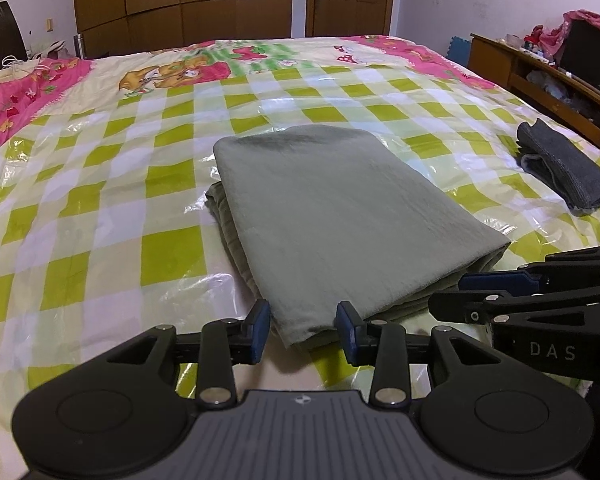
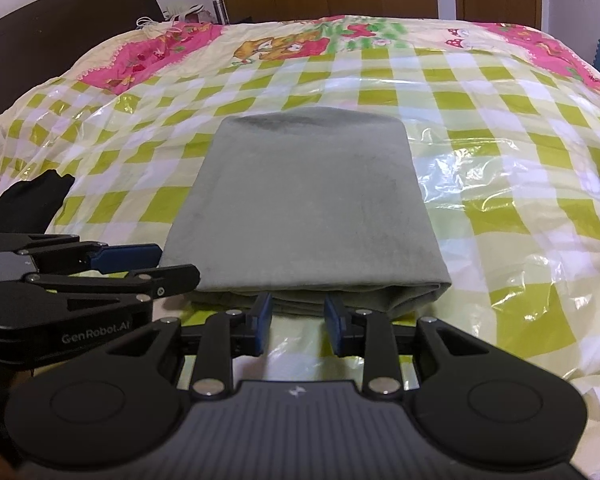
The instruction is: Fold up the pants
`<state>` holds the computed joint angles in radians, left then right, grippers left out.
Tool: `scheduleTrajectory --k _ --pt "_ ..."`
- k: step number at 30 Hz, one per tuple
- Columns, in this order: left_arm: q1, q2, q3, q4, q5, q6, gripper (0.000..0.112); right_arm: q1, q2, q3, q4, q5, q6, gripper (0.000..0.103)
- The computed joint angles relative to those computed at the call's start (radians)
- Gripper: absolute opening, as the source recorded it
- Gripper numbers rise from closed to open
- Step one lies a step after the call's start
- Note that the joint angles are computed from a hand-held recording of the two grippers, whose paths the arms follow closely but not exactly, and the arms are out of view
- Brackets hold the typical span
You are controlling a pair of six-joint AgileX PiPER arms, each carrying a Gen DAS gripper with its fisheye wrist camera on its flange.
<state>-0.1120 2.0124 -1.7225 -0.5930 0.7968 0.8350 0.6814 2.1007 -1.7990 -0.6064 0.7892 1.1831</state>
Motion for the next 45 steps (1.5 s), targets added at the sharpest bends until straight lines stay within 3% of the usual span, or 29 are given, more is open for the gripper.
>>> scheduleTrajectory --k 15,23,28,38,45 --pt "0.005 -0.006 0.013 0.016 0.025 -0.031 0.051 0.005 -0.021 0.034 -0.027 -0.004 0.041 0.031" --pt "0.007 -0.039 0.068 0.001 0.026 -0.026 0.060 0.009 -0.029 0.055 -0.019 -0.014 0.065 0.031" --pt "-0.002 -0.061 0.093 0.025 -0.007 -0.053 0.075 0.019 -0.033 0.067 -0.019 -0.019 0.072 0.032" --pt "-0.009 -0.078 0.115 0.076 -0.024 -0.118 0.082 0.033 -0.040 0.082 -0.029 -0.019 0.099 0.033" --pt "-0.025 -0.104 0.149 0.116 -0.081 -0.152 0.088 0.039 -0.049 0.096 -0.024 -0.019 0.105 0.034"
